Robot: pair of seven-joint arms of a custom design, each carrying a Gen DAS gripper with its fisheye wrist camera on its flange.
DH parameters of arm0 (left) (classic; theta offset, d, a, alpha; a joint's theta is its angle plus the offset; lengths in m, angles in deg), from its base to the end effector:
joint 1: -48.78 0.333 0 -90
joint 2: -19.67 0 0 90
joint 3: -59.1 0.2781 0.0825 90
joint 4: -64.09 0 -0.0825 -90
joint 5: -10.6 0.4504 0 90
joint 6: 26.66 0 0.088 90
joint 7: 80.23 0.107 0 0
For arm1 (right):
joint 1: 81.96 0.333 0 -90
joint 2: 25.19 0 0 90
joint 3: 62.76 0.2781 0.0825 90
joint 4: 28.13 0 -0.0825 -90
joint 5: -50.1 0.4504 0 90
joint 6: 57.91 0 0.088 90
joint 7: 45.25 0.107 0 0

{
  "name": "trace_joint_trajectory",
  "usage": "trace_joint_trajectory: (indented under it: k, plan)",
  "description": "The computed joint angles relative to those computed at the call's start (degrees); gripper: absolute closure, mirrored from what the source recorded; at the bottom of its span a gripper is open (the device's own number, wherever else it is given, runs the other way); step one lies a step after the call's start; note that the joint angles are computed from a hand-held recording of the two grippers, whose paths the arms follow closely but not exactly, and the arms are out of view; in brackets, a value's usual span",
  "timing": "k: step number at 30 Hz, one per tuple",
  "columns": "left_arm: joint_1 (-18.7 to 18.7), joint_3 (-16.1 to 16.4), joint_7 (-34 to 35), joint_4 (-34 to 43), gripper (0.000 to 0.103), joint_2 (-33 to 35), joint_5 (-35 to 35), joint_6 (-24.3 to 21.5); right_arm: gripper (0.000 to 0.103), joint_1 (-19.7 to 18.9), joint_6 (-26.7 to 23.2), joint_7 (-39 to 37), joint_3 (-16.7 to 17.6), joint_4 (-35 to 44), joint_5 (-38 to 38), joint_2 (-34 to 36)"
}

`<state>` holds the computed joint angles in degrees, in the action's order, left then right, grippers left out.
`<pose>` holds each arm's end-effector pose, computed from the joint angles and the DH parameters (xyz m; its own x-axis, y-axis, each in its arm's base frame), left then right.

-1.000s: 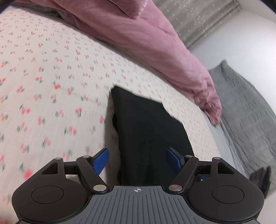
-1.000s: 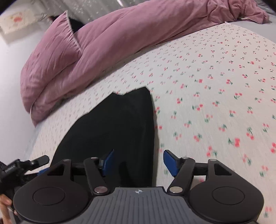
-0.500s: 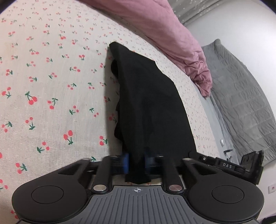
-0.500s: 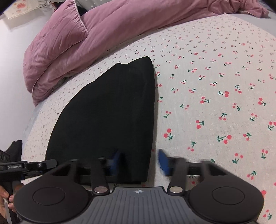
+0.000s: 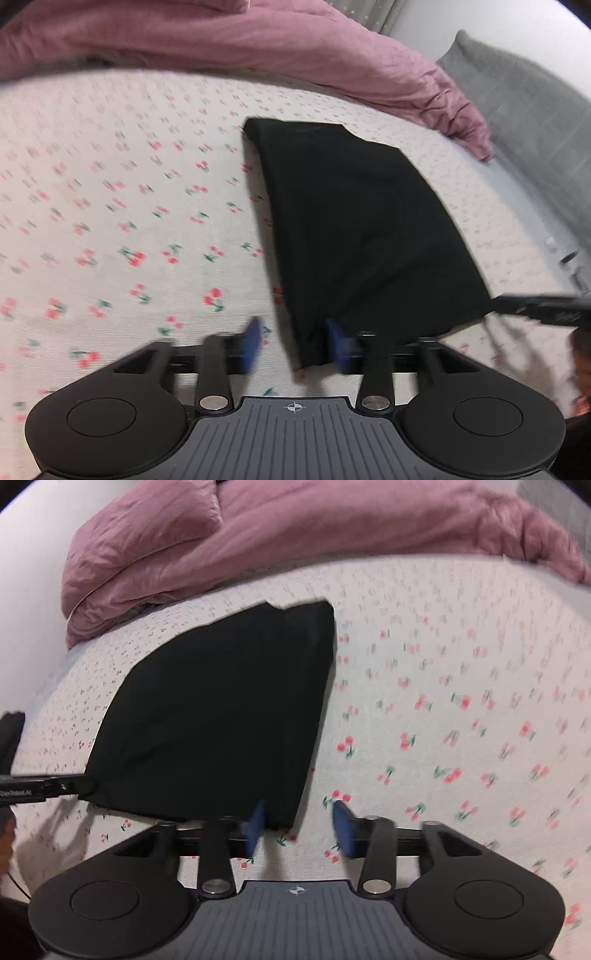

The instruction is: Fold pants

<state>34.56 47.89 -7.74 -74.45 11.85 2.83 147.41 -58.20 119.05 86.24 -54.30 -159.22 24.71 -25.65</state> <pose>0.5248 -0.2380 0.3693 -0.1173 -0.9536 0.2774 -0.7745 -0.0869 -0.6266 0.4962 0.3544 0.3647 0.3373 -0.9229 -0.1858 -0.7020 -0.1151 -0.7028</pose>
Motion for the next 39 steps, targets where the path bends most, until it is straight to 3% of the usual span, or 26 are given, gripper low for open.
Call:
trace_joint_trajectory:
  k: [1,2,6,8,11,18,22,25,30,34,39]
  plan:
    - [4.79,-4.12,-8.42,-0.40,0.031,-1.12,9.28,-0.73,0.042,-0.57,-0.27,5.67,0.03,0.12,-6.24,-0.75]
    - [8.48,-7.45,-15.77,-0.51,0.030,-2.22,17.45,-1.49,0.035,-1.25,-0.28,9.86,0.31,0.25,-10.83,-1.24]
    - [13.30,-13.50,-30.24,0.98,0.015,-4.77,32.69,-7.47,0.024,-3.92,-0.63,21.97,2.80,0.29,-25.12,-3.74]
    - [14.00,-15.17,-36.63,1.65,0.013,-5.52,37.68,-9.36,0.018,-5.45,-2.73,30.56,4.74,0.55,-33.88,-5.22]
    - [11.94,-14.96,-41.17,2.58,0.001,-5.89,39.07,-12.51,0.010,-4.94,-7.39,35.35,6.15,0.07,-39.31,-7.45]
    - [6.86,-14.22,-48.87,5.36,0.000,-4.07,43.39,-18.89,0.001,-3.29,-15.07,53.46,7.94,-1.34,-53.02,-9.60]
    - [5.56,-14.50,-57.97,6.99,0.000,-2.23,50.81,-21.97,0.001,-1.25,-19.01,61.52,7.52,-0.70,-60.51,-7.51]
    - [4.11,-13.99,-63.34,7.63,0.000,-0.98,54.85,-24.73,0.001,1.14,-21.07,58.17,6.79,0.15,-60.97,-6.59]
    - [0.74,-11.36,-64.90,9.55,0.000,1.65,56.74,-29.31,0.001,2.91,-21.72,59.25,5.47,1.06,-60.28,-5.74]
    - [-2.08,-9.77,-66.68,10.52,0.000,2.14,60.64,-32.95,0.001,4.12,-25.51,58.52,5.75,1.49,-61.08,-5.27]
    - [-3.73,-8.15,-66.49,10.38,0.000,1.97,61.20,-33.41,0.001,4.82,-26.08,57.63,5.25,1.45,-59.98,-5.05]
